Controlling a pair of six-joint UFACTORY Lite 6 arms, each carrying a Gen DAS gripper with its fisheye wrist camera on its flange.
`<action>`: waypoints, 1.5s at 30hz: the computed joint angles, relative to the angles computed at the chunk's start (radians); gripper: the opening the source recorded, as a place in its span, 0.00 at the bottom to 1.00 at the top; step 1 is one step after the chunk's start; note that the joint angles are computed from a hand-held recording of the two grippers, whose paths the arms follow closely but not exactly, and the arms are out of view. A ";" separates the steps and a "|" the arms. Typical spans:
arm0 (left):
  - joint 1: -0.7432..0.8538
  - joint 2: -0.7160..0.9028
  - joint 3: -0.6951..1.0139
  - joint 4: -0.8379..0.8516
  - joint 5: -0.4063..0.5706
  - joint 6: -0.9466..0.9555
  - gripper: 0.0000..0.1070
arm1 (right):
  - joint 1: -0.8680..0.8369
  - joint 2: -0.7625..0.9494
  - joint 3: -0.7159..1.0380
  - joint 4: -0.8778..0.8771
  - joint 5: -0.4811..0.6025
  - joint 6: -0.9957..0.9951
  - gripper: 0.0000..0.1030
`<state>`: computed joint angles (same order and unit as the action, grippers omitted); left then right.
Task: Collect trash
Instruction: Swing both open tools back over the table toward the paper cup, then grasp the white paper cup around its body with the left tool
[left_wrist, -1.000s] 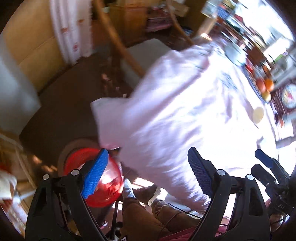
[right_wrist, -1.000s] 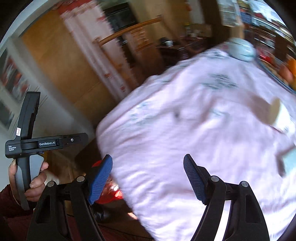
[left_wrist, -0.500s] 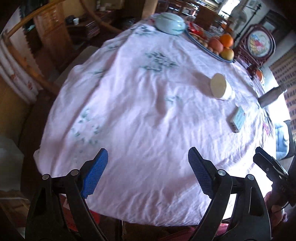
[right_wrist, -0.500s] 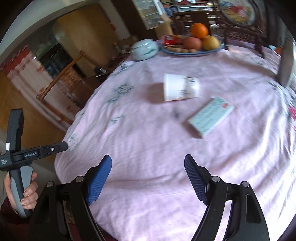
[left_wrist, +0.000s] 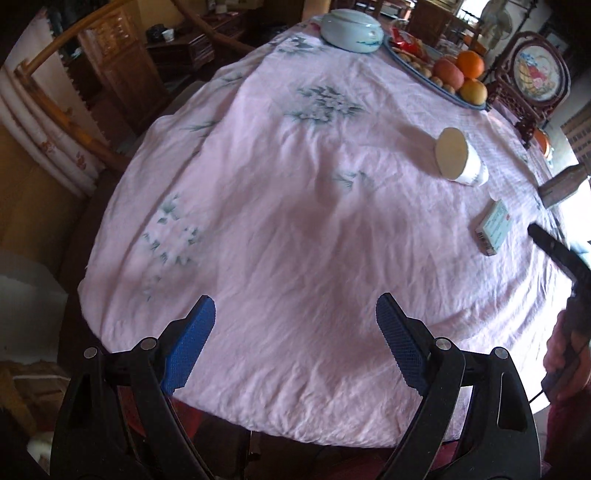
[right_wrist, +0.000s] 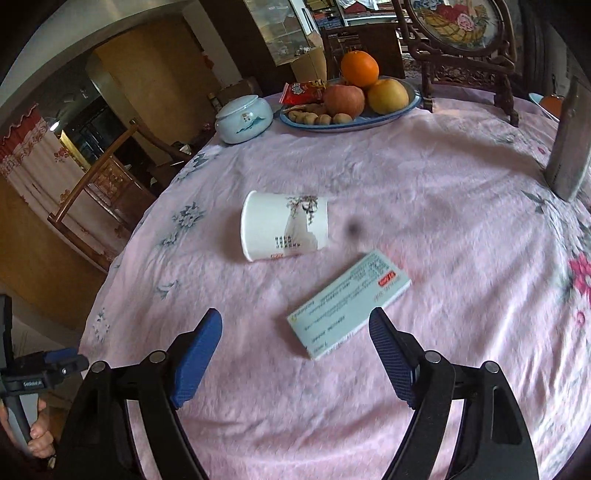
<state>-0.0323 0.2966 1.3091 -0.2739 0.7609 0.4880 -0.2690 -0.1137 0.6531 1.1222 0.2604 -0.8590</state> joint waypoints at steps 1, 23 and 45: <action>0.008 -0.007 -0.007 0.015 -0.001 -0.020 0.80 | -0.007 0.049 0.041 0.052 0.006 -0.063 0.78; 0.050 -0.087 -0.080 0.132 0.026 -0.235 0.80 | 0.199 0.421 0.362 0.407 0.232 -0.567 0.78; -0.313 0.290 0.400 0.085 0.052 -0.269 0.80 | -0.202 0.069 -0.076 0.475 0.087 -0.522 0.79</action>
